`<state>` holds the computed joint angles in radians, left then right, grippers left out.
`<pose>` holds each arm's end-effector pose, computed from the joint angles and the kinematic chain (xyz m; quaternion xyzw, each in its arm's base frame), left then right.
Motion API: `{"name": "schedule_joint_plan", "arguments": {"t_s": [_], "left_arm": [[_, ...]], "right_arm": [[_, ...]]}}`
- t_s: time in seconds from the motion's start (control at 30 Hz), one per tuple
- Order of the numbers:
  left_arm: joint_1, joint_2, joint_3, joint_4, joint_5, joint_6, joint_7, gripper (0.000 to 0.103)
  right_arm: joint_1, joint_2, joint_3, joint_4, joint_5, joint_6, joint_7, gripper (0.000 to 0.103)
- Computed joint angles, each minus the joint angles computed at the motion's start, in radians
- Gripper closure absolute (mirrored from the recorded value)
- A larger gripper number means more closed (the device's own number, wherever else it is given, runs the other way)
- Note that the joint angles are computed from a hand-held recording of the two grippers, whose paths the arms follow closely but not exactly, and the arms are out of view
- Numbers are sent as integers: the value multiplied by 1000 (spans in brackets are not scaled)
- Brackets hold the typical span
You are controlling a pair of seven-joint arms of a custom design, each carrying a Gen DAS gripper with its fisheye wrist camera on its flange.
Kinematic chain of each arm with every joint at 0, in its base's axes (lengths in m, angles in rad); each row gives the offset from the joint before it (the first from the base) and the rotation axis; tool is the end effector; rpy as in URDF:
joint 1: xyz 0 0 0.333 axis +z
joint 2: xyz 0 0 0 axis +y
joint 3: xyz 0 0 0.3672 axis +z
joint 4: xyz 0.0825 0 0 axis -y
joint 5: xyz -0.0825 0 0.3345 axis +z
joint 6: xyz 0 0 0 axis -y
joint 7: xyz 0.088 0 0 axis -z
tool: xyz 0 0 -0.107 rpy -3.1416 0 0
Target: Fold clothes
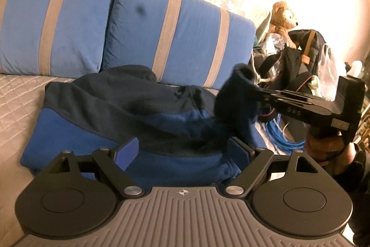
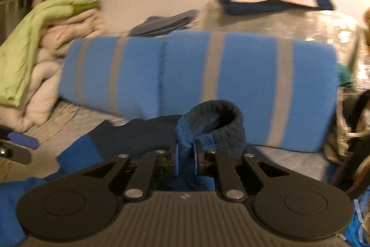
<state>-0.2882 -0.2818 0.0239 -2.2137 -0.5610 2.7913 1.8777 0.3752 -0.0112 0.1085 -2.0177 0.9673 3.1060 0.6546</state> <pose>0.4463 -0.0937 0.6577 -0.5919 0.6715 -0.4192 0.1516 0.5069 0.1884 0.6316 -0.7192 0.4504 -0.2516 0.4654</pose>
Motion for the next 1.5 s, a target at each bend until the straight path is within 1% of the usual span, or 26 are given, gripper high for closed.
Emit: {"name": "schedule_joint_plan", "arguments": {"t_s": [0.03, 0.07, 0.1, 0.13, 0.17, 0.23, 0.27, 0.3, 0.37, 0.4, 0.47, 0.5, 0.57, 0.67, 0.73, 0.8, 0.83, 0.87, 0.97, 1.0, 1.07, 1.17, 1.23, 1.33, 1.43, 1.5], "left_arm": [[11, 2, -10, 0, 20, -2, -14, 18], [20, 4, -18, 0, 41, -3, -28, 18], [35, 7, -31, -1, 76, -5, -48, 18], [49, 10, -43, -1, 112, -6, -69, 18], [68, 12, -61, -2, 164, -7, -97, 18], [105, 15, -93, -8, 269, -4, -161, 18], [114, 16, -100, -9, 309, -7, -187, 18], [124, 18, -108, -9, 348, -11, -212, 18], [146, 23, -126, -4, 433, -27, -269, 18], [160, 26, -139, -2, 482, -35, -302, 18], [176, 30, -154, 2, 564, -46, -353, 18], [179, 31, -157, 1, 595, -47, -371, 18], [165, 33, -146, 2, 616, -50, -369, 18], [133, 42, -118, 29, 587, -102, -328, 18], [118, 51, -101, 54, 542, -144, -299, 18], [119, 66, -91, 89, 497, -189, -293, 18], [129, 78, -95, 113, 496, -218, -308, 18], [136, 89, -100, 131, 497, -236, -314, 18], [149, 120, -112, 183, 485, -279, -320, 18], [146, 130, -111, 199, 455, -290, -307, 18], [141, 152, -108, 229, 374, -307, -276, 18], [137, 189, -112, 272, 231, -318, -233, 18], [138, 214, -126, 287, 157, -291, -217, 18], [141, 250, -146, 290, 46, -233, -177, 18], [149, 281, -163, 279, -152, -176, -51, 18], [164, 305, -173, 274, -295, -164, 29, 18]], "right_arm": [[2, 8, 4, 0, -53, -8, 41, 90], [2, 13, 6, -7, -135, -10, 112, 90], [2, 17, 6, -15, -222, -12, 189, 80], [1, 19, 4, -22, -304, -14, 261, 59], [-1, 21, 1, -29, -383, -18, 331, 53], [-2, 12, 3, -54, -477, 4, 406, 21], [-5, 6, 3, -71, -532, 22, 448, 17], [-5, -2, 4, -82, -538, 29, 445, 14], [4, -15, 0, -94, -488, 32, 390, 9], [12, -21, -5, -96, -444, 31, 350, 5], [28, -34, -16, -105, -364, 32, 276, 3], [27, -40, -17, -114, -360, 33, 271, 2], [19, -50, -17, -132, -380, 40, 287, 0], [7, -66, -23, -160, -413, 45, 310, 0], [3, -75, -32, -174, -426, 44, 318, 0], [15, -82, -52, -182, -402, 40, 292, 0], [28, -85, -67, -183, -376, 38, 260, 0], [22, -91, -68, -187, -383, 20, 258, 0], [40, -96, -89, -193, -342, -8, 167, 0], [38, -96, -89, -194, -339, -22, 147, 0], [55, -97, -101, -194, -283, -48, 57, 0], [87, -95, -119, -187, -128, -94, -153, 0], [83, -88, -103, -189, -79, -97, -231, 0], [70, -77, -75, -194, -51, -91, -308, 0], [60, -69, -57, -195, -54, -105, -381, 0], [53, -62, -46, -196, -71, -117, -418, 1]]}}
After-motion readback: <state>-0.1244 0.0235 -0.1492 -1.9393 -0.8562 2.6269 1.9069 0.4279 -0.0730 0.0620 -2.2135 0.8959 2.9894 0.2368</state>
